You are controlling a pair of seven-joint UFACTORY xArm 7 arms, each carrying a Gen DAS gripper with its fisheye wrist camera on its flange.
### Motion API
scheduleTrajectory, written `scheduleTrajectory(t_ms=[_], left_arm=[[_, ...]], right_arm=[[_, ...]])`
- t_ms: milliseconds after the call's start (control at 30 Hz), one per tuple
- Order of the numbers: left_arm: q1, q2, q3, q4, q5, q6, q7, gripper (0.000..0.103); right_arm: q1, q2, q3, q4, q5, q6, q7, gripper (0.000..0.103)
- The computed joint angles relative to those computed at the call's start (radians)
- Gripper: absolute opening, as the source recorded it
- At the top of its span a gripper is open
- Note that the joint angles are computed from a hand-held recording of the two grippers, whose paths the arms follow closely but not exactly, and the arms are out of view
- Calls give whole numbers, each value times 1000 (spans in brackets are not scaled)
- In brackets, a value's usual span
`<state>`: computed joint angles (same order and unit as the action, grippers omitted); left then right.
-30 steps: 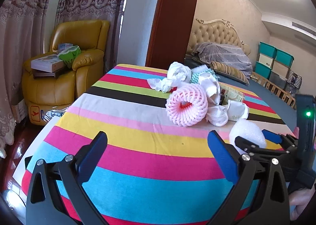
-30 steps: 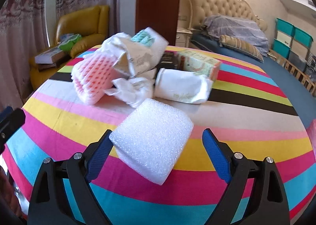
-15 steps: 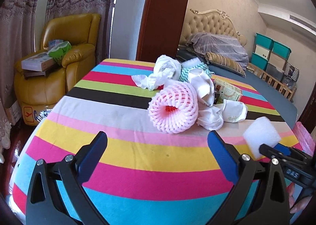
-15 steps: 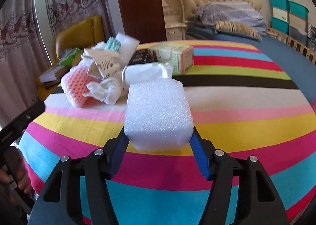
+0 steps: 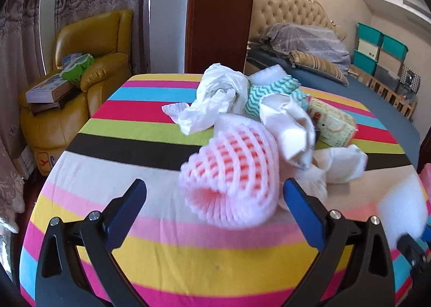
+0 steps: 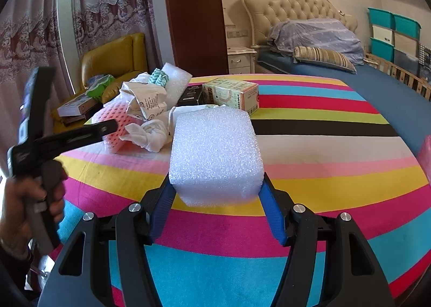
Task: Collect trash
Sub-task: 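Grasp the white foam block with the right gripper while the left gripper grasps the pink foam net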
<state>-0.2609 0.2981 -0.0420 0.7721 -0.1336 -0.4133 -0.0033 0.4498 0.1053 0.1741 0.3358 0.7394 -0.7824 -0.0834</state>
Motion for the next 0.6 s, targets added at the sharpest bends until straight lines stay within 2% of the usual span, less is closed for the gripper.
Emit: scheduleTrajectory(t_ms=[67, 133, 167, 233, 333, 400, 500, 600], left_arm=[[-19, 26, 13, 41, -14, 26, 17, 93], [51, 34, -43, 51, 63, 44, -23, 66], [56, 34, -47, 46, 73, 34, -31, 64], [43, 26, -40, 17, 79, -16, -31, 52], [91, 4, -75, -36, 153, -72, -85, 44], [117, -13, -88, -73, 201, -109, -126, 43], [78, -43, -67, -143, 167, -180, -113, 42], [78, -78, -66, -198, 180, -221, -130, 42]], right_arm=[[0, 0, 0, -3, -5, -4, 0, 59], [-1, 1, 0, -5, -6, -10, 3, 59], [-3, 0, -1, -9, -10, -14, 10, 59], [-5, -3, -1, -14, -16, -15, 20, 59], [-6, -1, -1, -16, -22, -18, 27, 59], [-2, 1, 2, -18, -19, -27, 23, 59], [-1, -2, 3, -25, -24, -41, 27, 59], [-3, -1, 3, -34, -37, -54, 44, 59]])
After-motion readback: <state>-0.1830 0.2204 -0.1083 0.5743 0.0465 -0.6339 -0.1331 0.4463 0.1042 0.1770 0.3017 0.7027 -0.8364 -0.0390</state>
